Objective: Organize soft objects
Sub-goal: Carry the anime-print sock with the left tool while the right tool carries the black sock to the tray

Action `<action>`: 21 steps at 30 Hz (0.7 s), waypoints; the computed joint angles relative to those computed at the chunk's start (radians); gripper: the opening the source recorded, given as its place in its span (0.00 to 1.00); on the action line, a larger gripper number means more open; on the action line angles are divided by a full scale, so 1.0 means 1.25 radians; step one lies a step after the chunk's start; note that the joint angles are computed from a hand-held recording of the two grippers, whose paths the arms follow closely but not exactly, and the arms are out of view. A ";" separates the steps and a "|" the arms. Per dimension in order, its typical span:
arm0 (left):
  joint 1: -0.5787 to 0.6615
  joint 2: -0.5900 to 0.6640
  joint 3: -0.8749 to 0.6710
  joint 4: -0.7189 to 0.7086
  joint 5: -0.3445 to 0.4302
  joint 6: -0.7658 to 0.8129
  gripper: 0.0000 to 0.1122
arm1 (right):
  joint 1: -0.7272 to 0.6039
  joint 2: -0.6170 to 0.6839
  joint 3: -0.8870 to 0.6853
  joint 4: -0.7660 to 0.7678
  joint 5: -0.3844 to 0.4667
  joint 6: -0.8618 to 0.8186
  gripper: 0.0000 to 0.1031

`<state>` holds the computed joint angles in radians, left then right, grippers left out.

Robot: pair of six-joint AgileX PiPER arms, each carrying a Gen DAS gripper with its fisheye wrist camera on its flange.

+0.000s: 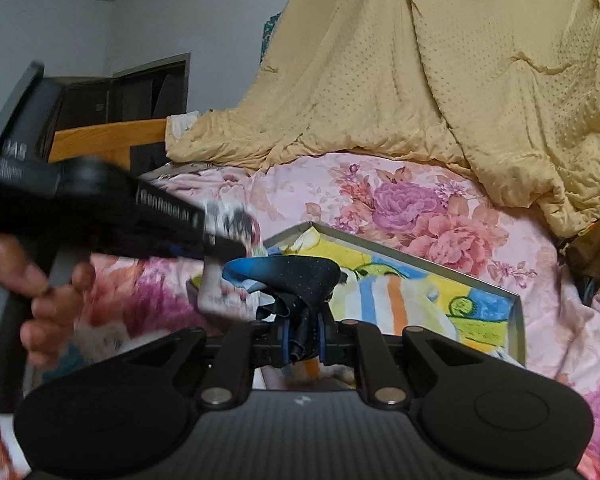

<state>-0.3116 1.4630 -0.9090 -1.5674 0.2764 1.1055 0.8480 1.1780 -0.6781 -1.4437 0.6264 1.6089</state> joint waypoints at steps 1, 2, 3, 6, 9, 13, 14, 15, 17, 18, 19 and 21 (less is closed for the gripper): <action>0.015 0.019 -0.015 0.026 0.021 -0.026 0.12 | -0.016 0.020 -0.012 -0.014 -0.013 0.013 0.13; 0.026 0.040 -0.032 0.045 0.034 -0.050 0.12 | -0.031 0.039 -0.024 -0.028 -0.023 0.024 0.13; 0.036 0.062 -0.050 0.061 0.045 -0.072 0.12 | -0.050 0.064 -0.042 -0.031 -0.036 0.023 0.13; 0.059 0.106 -0.071 -0.004 0.073 -0.029 0.12 | -0.089 0.114 -0.080 -0.025 -0.059 0.023 0.13; 0.060 0.130 -0.077 -0.043 0.065 0.029 0.12 | -0.107 0.161 -0.123 0.028 -0.052 -0.021 0.13; 0.065 0.165 -0.102 0.003 0.074 -0.006 0.15 | -0.123 0.200 -0.149 0.056 -0.054 -0.053 0.15; 0.063 0.170 -0.109 0.021 0.069 -0.021 0.15 | -0.126 0.213 -0.157 0.061 -0.054 -0.059 0.16; 0.059 0.173 -0.114 0.038 0.060 -0.036 0.16 | -0.128 0.221 -0.163 0.061 -0.051 -0.058 0.17; 0.053 0.174 -0.116 0.054 0.046 -0.042 0.18 | -0.132 0.238 -0.179 0.067 -0.047 -0.058 0.20; 0.049 0.172 -0.115 0.060 0.036 -0.042 0.19 | -0.132 0.245 -0.187 0.070 -0.042 -0.060 0.23; 0.043 0.171 -0.116 0.076 0.022 -0.053 0.21 | -0.133 0.248 -0.192 0.072 -0.040 -0.063 0.26; 0.035 0.170 -0.119 0.116 -0.004 -0.089 0.25 | -0.129 0.253 -0.201 0.070 -0.025 -0.066 0.32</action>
